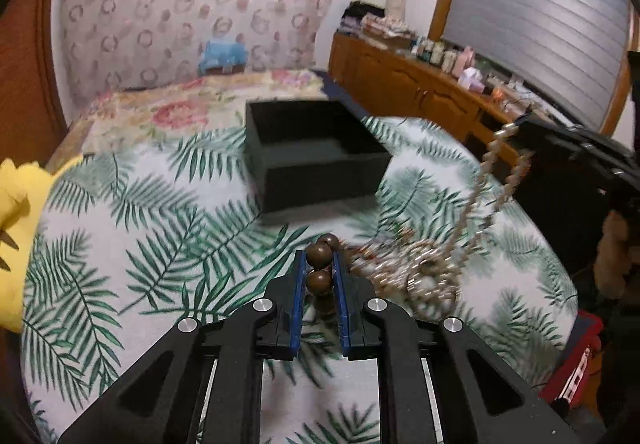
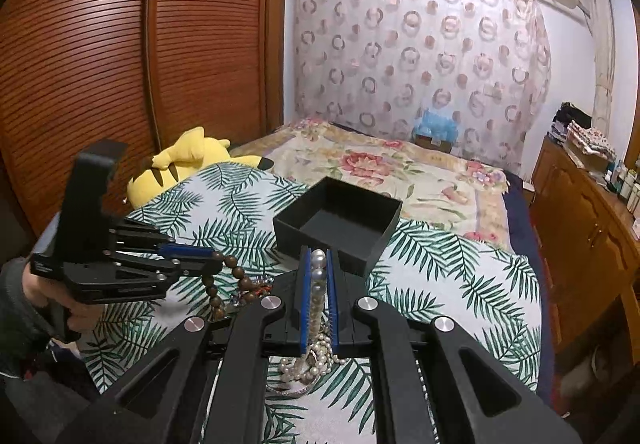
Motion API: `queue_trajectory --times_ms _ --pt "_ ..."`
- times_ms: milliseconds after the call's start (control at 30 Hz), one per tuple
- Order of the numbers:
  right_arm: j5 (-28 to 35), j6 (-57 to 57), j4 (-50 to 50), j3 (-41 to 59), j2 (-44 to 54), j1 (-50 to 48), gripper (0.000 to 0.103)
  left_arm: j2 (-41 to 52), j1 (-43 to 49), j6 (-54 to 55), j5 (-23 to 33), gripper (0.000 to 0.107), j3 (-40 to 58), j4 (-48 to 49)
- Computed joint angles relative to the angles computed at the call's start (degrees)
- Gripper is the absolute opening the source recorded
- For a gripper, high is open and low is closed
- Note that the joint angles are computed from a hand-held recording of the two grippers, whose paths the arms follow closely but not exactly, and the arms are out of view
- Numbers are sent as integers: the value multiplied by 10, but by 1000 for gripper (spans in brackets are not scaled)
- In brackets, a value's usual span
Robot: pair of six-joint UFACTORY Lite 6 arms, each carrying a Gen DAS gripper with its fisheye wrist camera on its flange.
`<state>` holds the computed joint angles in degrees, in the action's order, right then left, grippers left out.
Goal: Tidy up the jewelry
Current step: 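Lift the pearl necklace with the right gripper while the left gripper grasps the brown bead bracelet, then carry both pieces into the black box and open both grippers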
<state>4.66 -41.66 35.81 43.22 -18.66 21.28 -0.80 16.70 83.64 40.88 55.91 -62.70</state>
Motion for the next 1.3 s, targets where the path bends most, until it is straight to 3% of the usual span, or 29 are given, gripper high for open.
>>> queue_trajectory --times_ms 133,300,433,667,1167,1300 --pt "9 52 -57 18 -1 -3 9 -32 -1 -13 25 12 6 -1" --pt "21 34 -44 51 10 -18 9 -50 -3 -34 47 12 34 2" --pt "32 34 -47 84 22 -27 9 -49 -6 -46 43 12 58 5" --pt "44 125 -147 162 59 -30 9 -20 -24 -69 22 12 111 17" --pt "99 246 -276 435 234 -43 9 79 -57 -136 -19 12 241 55" --pt "124 250 -271 529 307 -54 9 107 -69 -152 -34 12 274 69"
